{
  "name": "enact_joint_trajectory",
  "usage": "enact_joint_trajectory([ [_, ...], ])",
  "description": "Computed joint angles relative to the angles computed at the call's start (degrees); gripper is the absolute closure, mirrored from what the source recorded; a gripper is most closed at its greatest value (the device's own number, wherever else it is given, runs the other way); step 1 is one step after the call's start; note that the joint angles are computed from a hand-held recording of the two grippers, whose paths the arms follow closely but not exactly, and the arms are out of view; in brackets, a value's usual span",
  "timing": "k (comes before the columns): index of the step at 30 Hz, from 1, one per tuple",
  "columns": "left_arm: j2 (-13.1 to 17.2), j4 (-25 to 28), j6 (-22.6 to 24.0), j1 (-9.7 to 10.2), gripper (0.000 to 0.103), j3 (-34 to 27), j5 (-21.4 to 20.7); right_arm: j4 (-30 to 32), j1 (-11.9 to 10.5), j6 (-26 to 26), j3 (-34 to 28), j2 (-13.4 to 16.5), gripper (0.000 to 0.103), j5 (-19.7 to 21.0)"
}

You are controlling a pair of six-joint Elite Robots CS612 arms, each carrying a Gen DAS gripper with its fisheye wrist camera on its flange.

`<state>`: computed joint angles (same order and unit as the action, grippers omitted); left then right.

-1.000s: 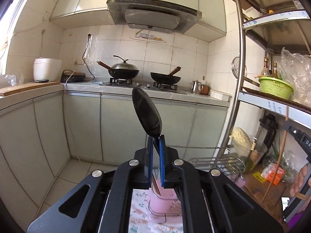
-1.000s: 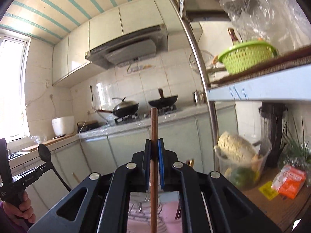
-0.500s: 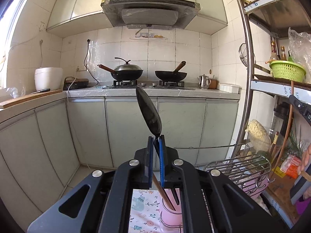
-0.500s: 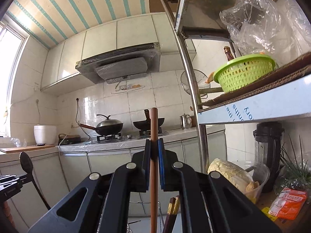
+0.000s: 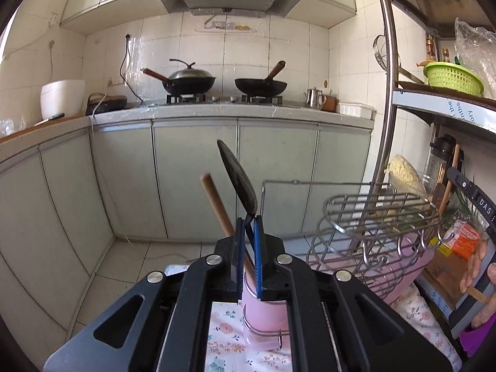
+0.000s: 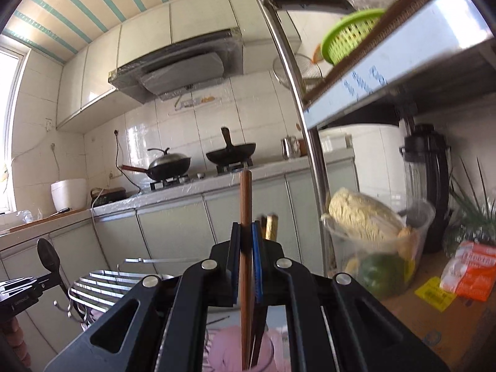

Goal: Organize utensils
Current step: 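Lower the spoon and chopstick into the pink cup and open both grippers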

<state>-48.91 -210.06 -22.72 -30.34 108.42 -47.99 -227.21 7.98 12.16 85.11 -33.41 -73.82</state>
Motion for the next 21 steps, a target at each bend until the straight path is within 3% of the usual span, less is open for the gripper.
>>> enact_joint_trajectory([
  [8,0.6,3.6,-2.0,1.51,0.098,-0.9,-0.9,8.9,-0.8,1.2,-0.6,-0.3,0.096,3.1],
  [13,0.4,5.8,-3.0,3.18,0.098,-2.2,-4.6,15.5,-0.9,0.1,-1.6,-1.5,0.096,5.3],
  [21,0.4,8.7,-4.7,3.94,0.098,-2.6,-8.6,18.3,-0.6,-2.6,-1.0,-1.8,0.095,5.6],
])
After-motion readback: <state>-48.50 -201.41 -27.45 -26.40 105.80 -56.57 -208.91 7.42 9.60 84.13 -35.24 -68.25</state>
